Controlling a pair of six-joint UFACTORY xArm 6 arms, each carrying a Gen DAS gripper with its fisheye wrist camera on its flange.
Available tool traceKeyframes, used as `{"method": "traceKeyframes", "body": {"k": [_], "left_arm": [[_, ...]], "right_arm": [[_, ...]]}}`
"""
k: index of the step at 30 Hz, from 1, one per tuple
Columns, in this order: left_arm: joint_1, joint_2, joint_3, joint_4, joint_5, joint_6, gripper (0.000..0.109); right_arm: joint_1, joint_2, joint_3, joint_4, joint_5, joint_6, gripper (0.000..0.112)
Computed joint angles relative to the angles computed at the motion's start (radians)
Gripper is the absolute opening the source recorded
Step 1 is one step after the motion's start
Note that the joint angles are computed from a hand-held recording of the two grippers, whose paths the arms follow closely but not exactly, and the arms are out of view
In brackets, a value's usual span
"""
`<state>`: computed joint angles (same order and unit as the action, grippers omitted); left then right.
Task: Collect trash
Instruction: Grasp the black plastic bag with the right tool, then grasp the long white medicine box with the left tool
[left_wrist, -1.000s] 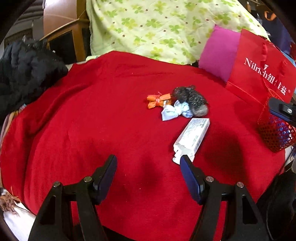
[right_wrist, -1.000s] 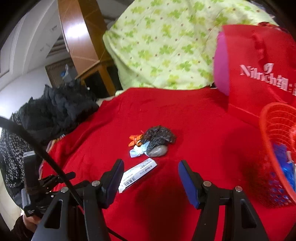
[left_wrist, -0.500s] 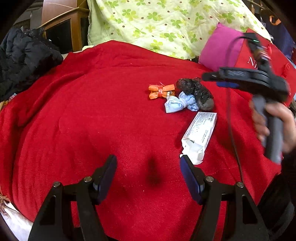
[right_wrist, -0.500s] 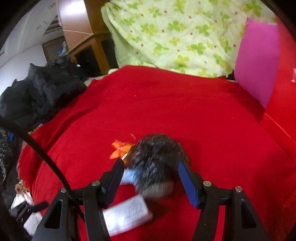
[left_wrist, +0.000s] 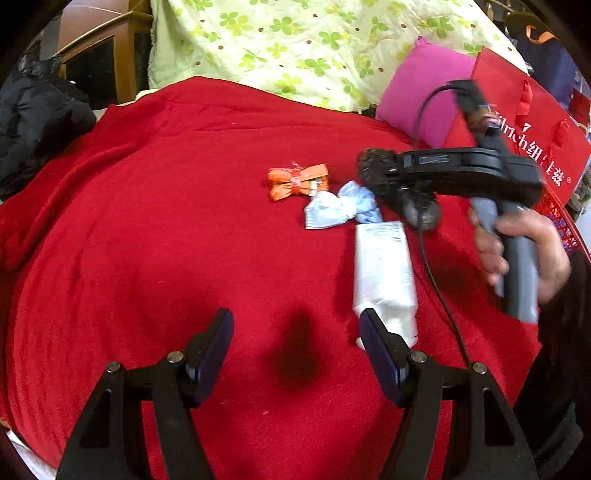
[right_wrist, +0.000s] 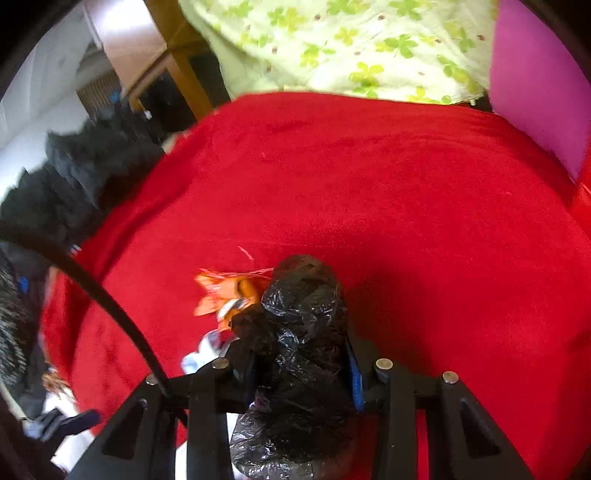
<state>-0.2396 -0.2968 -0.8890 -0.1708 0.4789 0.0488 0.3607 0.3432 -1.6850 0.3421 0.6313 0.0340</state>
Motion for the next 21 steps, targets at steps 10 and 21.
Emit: {"method": "traceKeyframes", "body": {"k": [10,21], "left_arm": [[-0.082,0.08,-0.07,-0.221,-0.03,0.195,0.076],[-0.074,0.275,-0.241,-0.269,0.079,0.09,0.049]], "right_arm": [[0.006,-0.395,0.396,0.352,-0.146,-0.201,0.04],[0.019,-0.706,0.732,-0.087,-0.202,0.118,0.04]]}}
